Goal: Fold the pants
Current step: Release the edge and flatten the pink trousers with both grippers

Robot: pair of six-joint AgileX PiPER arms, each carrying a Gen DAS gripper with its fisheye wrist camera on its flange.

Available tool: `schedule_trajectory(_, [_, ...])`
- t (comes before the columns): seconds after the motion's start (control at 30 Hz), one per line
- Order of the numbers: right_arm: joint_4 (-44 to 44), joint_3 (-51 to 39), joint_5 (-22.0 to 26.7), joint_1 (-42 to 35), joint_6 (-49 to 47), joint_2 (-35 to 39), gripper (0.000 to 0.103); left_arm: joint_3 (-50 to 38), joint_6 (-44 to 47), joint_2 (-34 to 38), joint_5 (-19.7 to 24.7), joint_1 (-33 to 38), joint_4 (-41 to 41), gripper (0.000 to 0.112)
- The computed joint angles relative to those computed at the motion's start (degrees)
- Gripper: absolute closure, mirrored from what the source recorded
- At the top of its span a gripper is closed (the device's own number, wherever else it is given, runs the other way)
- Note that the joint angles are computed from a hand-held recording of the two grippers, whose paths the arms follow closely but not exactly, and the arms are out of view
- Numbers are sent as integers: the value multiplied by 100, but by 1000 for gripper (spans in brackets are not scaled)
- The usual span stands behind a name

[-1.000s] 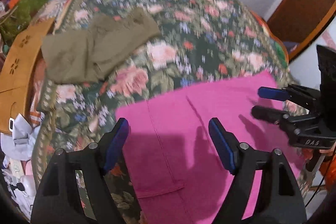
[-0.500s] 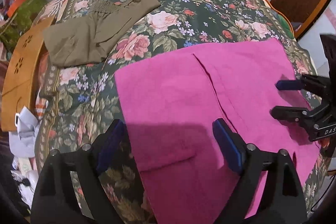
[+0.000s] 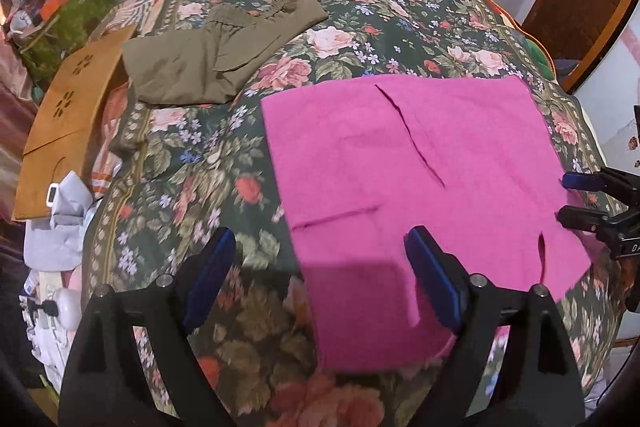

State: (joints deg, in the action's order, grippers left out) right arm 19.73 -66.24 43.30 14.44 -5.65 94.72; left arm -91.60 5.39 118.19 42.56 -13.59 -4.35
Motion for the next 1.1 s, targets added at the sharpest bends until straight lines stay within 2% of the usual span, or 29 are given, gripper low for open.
schedule_trajectory(0.17, [-669,412,-246,257,587,-424,23,478,112,-331,-190,142,-255,24])
schedule_trajectory(0.43, [-1538,420,-235,584,1302,-777,23,993,-198,-861,-393,253,-136,24])
schedule_trajectory(0.6, [-1486,156,-502,697,1422,-916,23,1323,-271,-1361,-630,446,-645,24])
schedule_trajectory(0.77, [-1722,25,-1048,1010,1892,-712,21,1695,-570,-1649,-1002,368,-907,24])
schedule_trajectory(0.87, [-1627,-7,-1050,1154,1866,-450,21,1787,-492,-1614,-945,242,-1099,24])
schedule_trajectory(1.0, [-2081,49,-982,1439,2061,-245,21,1924,-497,-1561,-885,62,-1081,24])
schedule_trajectory(1.1, [-2376,236,-1075,1585,2180,-241,20,2087,-187,-1549,-846,77,-1499,24])
